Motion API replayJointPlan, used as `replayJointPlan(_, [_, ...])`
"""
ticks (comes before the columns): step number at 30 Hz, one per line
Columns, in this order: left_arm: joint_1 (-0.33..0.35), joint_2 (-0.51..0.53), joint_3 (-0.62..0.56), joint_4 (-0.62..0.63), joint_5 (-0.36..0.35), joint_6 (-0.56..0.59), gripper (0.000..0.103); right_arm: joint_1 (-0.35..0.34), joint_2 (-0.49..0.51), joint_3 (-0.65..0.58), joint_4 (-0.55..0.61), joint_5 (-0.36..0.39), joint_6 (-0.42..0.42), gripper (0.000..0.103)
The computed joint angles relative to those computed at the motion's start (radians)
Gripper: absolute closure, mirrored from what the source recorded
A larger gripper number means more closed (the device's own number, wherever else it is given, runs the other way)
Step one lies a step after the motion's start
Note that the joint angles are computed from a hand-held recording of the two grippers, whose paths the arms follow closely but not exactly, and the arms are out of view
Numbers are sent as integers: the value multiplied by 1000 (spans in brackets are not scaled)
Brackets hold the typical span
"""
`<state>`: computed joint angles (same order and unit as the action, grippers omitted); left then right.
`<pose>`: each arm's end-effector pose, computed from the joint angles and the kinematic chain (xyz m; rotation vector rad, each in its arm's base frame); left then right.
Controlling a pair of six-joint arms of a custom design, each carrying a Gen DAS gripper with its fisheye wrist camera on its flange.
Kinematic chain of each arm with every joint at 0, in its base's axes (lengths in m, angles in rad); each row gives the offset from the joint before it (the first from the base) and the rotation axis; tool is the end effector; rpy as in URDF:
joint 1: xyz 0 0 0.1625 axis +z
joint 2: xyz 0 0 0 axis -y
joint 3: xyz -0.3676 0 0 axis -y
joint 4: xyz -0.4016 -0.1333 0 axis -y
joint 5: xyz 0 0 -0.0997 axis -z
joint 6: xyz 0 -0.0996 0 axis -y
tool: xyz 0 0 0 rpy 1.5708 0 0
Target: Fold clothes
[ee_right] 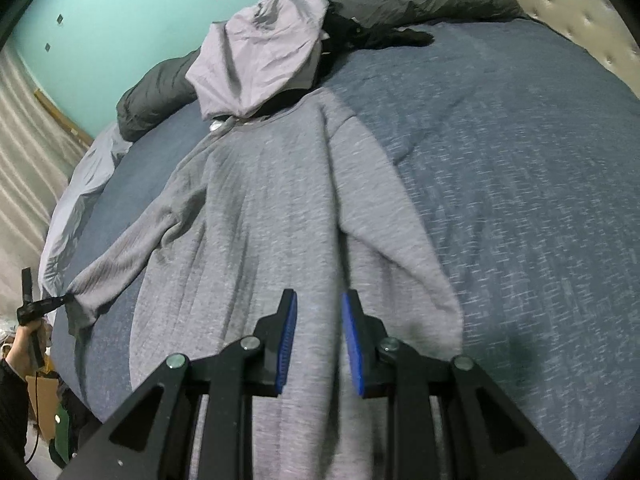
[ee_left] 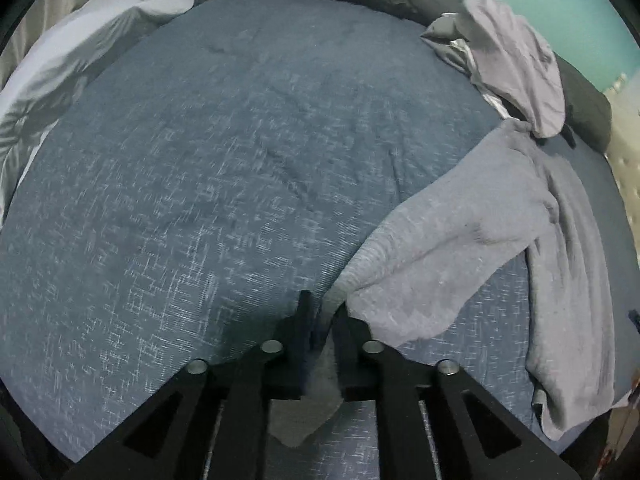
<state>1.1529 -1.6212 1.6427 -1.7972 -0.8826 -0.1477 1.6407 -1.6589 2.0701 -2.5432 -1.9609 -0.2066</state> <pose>-0.0218 -0.5333 0.4660 0.2446 2.4812 -0.4951 0.1280 -0.4614 0.3432 0.2140 -2.6245 0.7204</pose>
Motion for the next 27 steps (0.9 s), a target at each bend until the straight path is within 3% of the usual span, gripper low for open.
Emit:
replayJointPlan(1, [-7,-11,14,-23,-7,-4,62,-6,-8,-2,3,-7,-2,75])
replayJointPlan(2, [-15,-23,31,-48,-15,-12,56,-12,-17,-2,5,-14,-2,71])
replayJointPlan(7, [-64,-63,87,-110,-49,-40,56,-64,-65,-4,53,-45,16,63])
replayJointPlan(16, [-147,-40,154,-137,-178,-34,49,-158,-113,39,222,-63,67,63])
replayJointPlan(22, [-190,-33,188,-138,-224,-62,43,-200,-123,80,268,-14,73,63])
replayJointPlan(23, [-196,-32,194,-140,-230,-68,43,-204,-125,87,264,-4,68,67])
replayJointPlan(25, [-207,-27,206,-143,-241,-77,43,-206,-129,95,250,11,55,92])
replayJointPlan(27, [-219,-22,215,-146,-248,-81,43,-197,-133,98,232,12,36,96])
